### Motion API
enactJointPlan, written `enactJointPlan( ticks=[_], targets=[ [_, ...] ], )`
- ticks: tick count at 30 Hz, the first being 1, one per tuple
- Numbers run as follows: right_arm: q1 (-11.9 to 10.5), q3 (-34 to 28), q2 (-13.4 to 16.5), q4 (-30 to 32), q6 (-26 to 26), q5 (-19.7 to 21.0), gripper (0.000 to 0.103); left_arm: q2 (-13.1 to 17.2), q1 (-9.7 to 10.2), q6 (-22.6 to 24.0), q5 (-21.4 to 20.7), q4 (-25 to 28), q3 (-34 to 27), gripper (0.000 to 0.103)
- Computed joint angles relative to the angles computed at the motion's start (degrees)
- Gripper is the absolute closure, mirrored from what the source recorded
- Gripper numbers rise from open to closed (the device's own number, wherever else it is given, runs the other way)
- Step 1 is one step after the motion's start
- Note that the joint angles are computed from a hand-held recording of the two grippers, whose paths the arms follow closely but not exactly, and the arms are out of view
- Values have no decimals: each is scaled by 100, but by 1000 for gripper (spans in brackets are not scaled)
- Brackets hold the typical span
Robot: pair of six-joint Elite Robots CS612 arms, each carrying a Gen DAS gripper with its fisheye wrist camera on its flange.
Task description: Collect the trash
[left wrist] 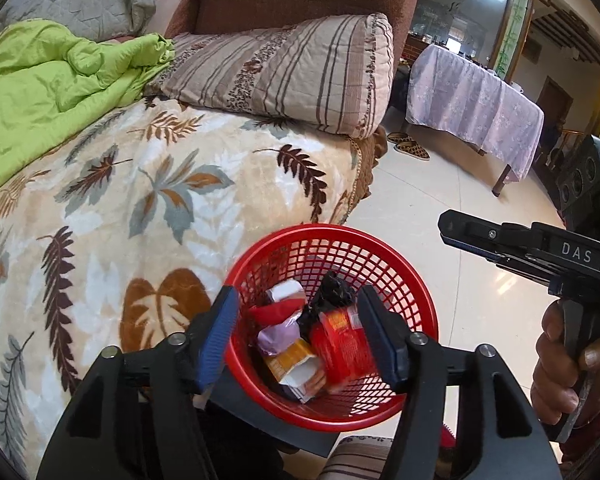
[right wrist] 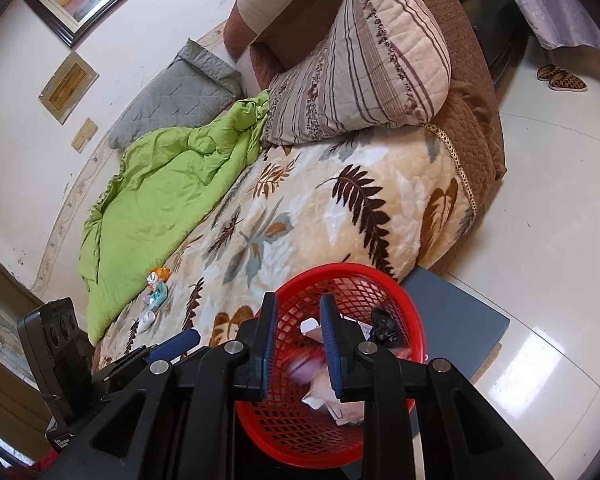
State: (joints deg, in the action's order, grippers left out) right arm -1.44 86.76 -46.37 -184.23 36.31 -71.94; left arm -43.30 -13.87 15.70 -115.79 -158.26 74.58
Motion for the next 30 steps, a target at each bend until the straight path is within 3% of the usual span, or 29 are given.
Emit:
enactJointPlan(
  ticks=[3,12,20,26,30],
  targets=[
    [10,-33,19,-28,32,61,67,-13,54,-51,32,-84,16,40],
    [189,-637,271,310,-338,494,62,102,432,-834,292,-318,-254,39],
    [521,-1830,805,1108,-973,1096,62,305,789,-1686,1451,-509,-574,39],
    [777,-2750,1238,1902,-1495,1314,62,386,952,-1853,2252,-681,-620,39],
    [906,-3252,1471,2350,-1733,1359,62,475,1033,-1947,2484,-692,-724,39]
  ],
)
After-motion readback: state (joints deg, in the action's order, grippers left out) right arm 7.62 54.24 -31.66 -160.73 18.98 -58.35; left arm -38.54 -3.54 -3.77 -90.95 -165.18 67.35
